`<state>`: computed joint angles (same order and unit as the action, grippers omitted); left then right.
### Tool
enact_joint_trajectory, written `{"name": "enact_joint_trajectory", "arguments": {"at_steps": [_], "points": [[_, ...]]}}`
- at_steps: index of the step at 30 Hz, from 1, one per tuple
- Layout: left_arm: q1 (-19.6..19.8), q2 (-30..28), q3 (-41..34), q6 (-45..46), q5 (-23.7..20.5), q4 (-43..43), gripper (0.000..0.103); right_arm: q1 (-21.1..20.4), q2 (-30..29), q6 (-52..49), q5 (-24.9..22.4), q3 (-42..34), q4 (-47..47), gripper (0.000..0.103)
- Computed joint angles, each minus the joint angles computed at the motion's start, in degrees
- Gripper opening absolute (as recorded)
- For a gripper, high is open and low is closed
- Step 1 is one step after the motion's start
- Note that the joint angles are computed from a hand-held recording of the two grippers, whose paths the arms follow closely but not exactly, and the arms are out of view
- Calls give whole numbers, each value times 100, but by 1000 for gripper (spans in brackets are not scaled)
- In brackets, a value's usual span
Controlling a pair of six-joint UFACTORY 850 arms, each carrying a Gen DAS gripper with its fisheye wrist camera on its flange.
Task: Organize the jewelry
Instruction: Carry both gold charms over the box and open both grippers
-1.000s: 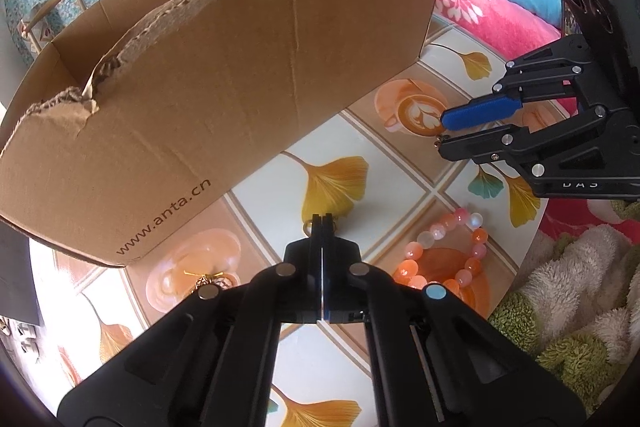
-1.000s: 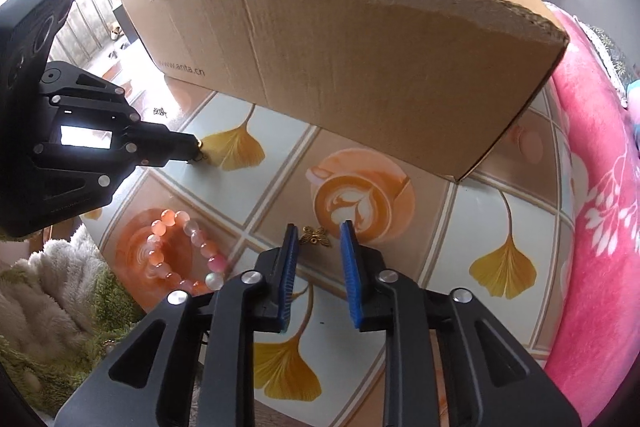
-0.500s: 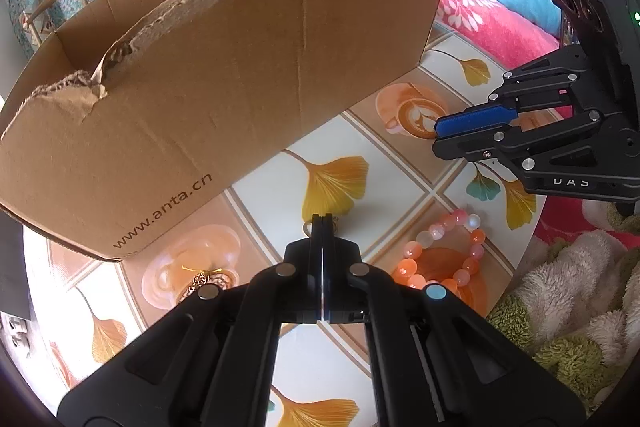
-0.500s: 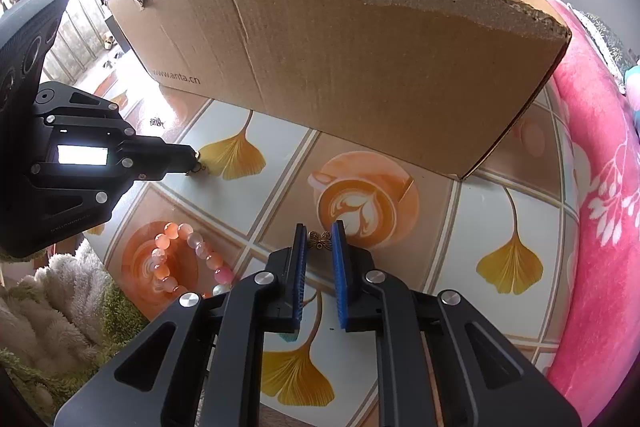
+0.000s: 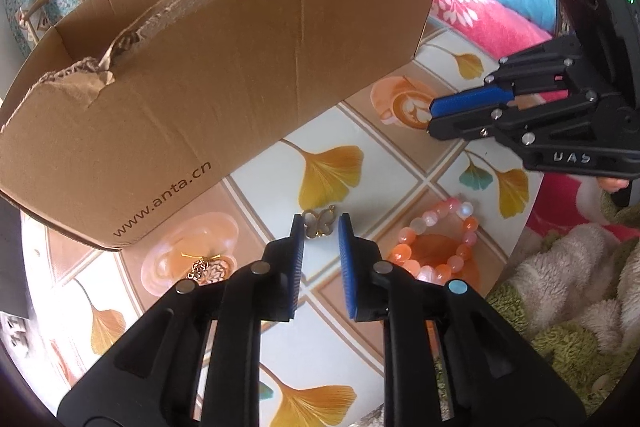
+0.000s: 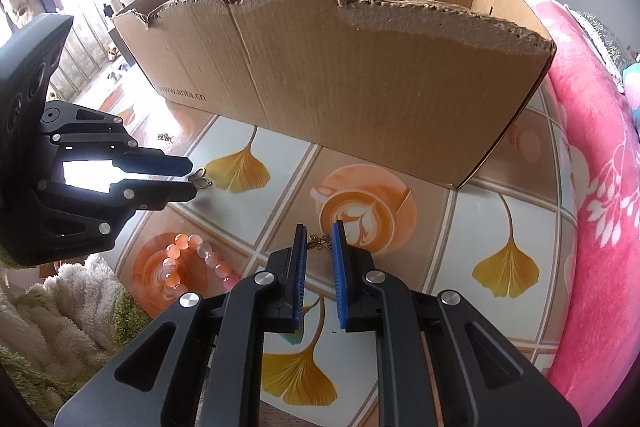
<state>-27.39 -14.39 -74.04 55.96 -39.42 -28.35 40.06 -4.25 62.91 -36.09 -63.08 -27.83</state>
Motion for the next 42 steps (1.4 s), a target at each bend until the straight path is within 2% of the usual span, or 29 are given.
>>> {"name": "enact_joint_trajectory", "arguments": {"at_steps": [6, 13, 18, 23, 34, 38, 42], "points": [[-105, -69, -122, -284, -15, 437, 17, -39, 25, 31, 189, 71, -21, 13], [-253, -376, -597, -932, -504, 1035, 16, -63, 198, 245, 384, 299, -185, 13], [-376, -546, -855, -1228, -717, 1418, 10, -75, 290, 355, 523, 414, -287, 13], [-538, -469, -735, -1375, -485, 1769, 10, -112, 416, 456, 642, 565, -376, 13], [-567, -288, -616, -1400, -378, 1678, 10, -108, 659, 552, 655, 704, -478, 13], [-427, -26, -589, -1130, -483, 1301, 10, -88, 864, 489, 780, 712, -356, 13], [-239, 114, -883, -828, -722, 669, 10, -70, 1102, 327, 880, 551, -390, 13]]}}
